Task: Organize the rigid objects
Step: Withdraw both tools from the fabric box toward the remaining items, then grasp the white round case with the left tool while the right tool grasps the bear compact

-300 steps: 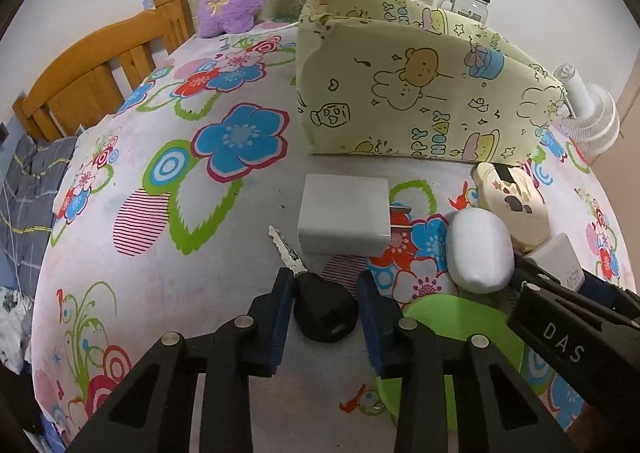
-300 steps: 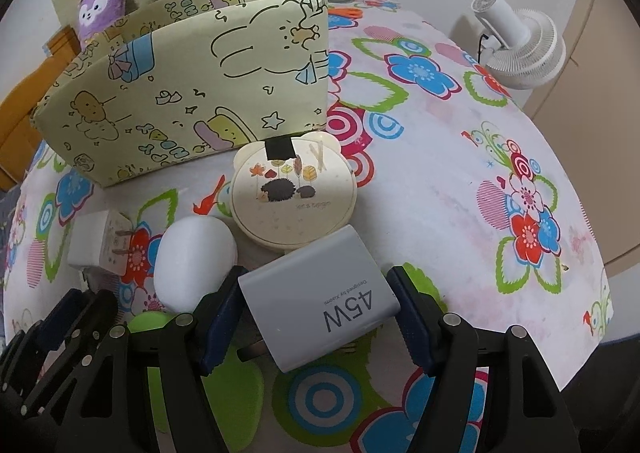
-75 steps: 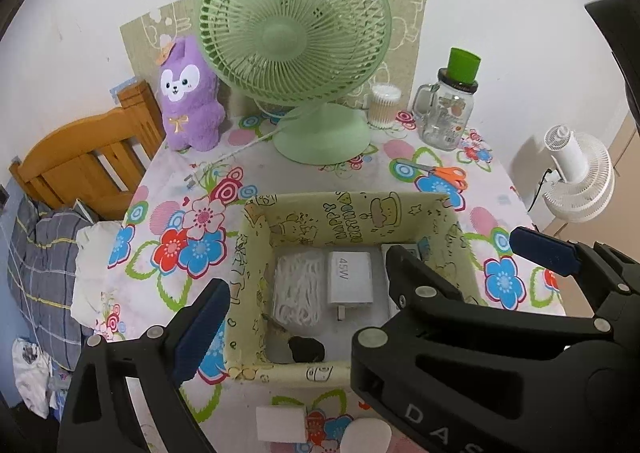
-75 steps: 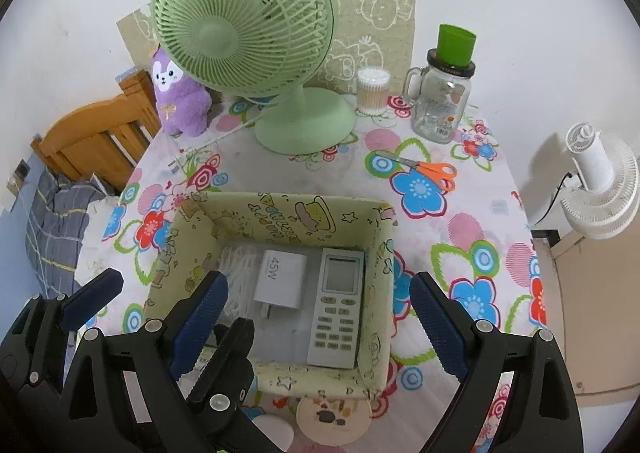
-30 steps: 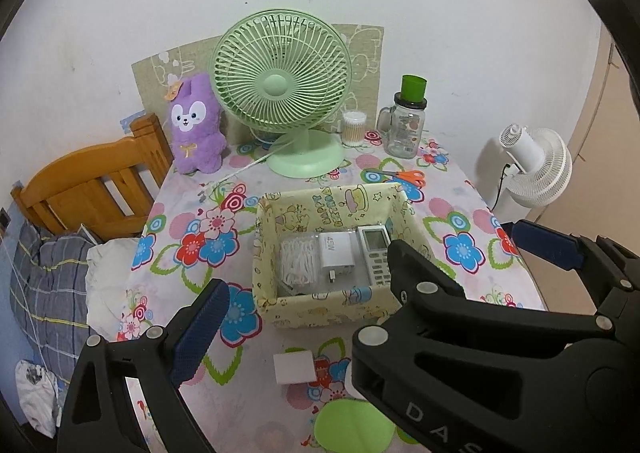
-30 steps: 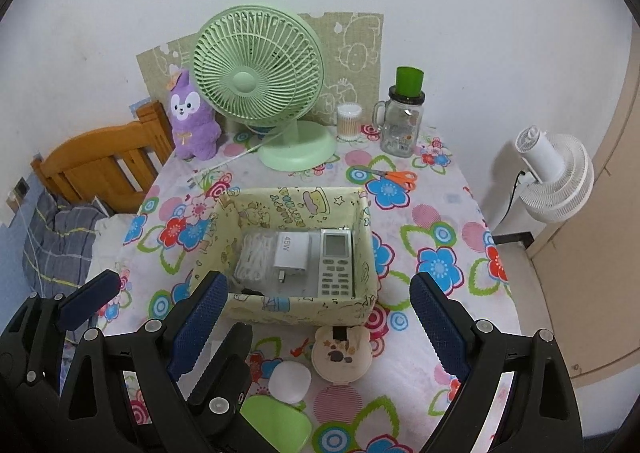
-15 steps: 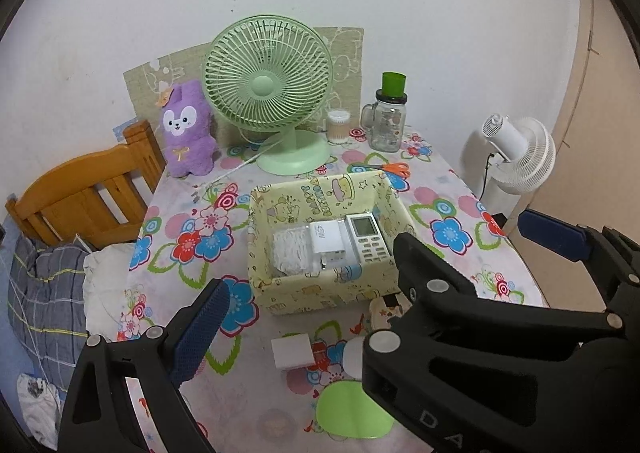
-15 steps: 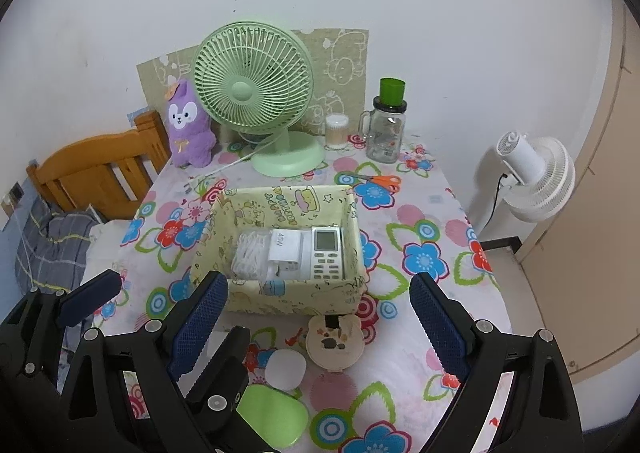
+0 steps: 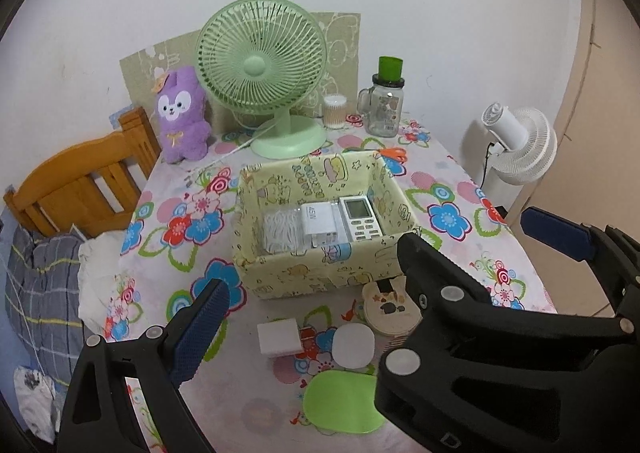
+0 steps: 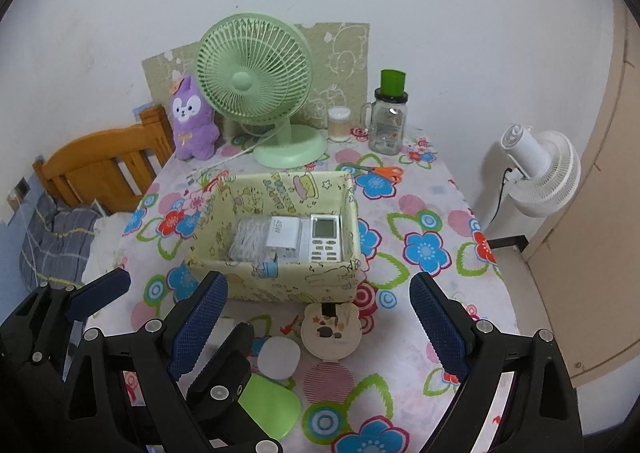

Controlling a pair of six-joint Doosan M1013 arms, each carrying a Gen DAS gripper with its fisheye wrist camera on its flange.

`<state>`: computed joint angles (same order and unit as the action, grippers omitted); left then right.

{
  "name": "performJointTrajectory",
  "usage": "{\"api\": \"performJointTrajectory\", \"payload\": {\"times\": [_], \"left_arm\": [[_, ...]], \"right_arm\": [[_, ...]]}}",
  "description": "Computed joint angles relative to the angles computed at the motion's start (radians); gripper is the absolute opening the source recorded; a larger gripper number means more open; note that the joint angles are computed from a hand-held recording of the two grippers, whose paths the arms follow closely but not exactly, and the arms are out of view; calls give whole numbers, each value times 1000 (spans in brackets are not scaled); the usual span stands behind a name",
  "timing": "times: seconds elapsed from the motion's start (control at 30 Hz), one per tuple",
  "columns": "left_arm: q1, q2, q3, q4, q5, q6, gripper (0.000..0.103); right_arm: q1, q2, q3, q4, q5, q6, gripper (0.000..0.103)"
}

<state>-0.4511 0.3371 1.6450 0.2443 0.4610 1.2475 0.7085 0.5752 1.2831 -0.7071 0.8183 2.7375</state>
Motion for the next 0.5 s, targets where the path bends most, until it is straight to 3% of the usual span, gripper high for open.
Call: {"api": "performJointTrajectory", "payload": {"times": [0.17,0.5], "left_arm": [[-18,19,5,122,15,-143,97],[-34,52,14,205,10,-260,97]], "right_arm": [[-15,0,28,30,-44,-42,94],[-37,10,70,54,-122,-104,94]]}}
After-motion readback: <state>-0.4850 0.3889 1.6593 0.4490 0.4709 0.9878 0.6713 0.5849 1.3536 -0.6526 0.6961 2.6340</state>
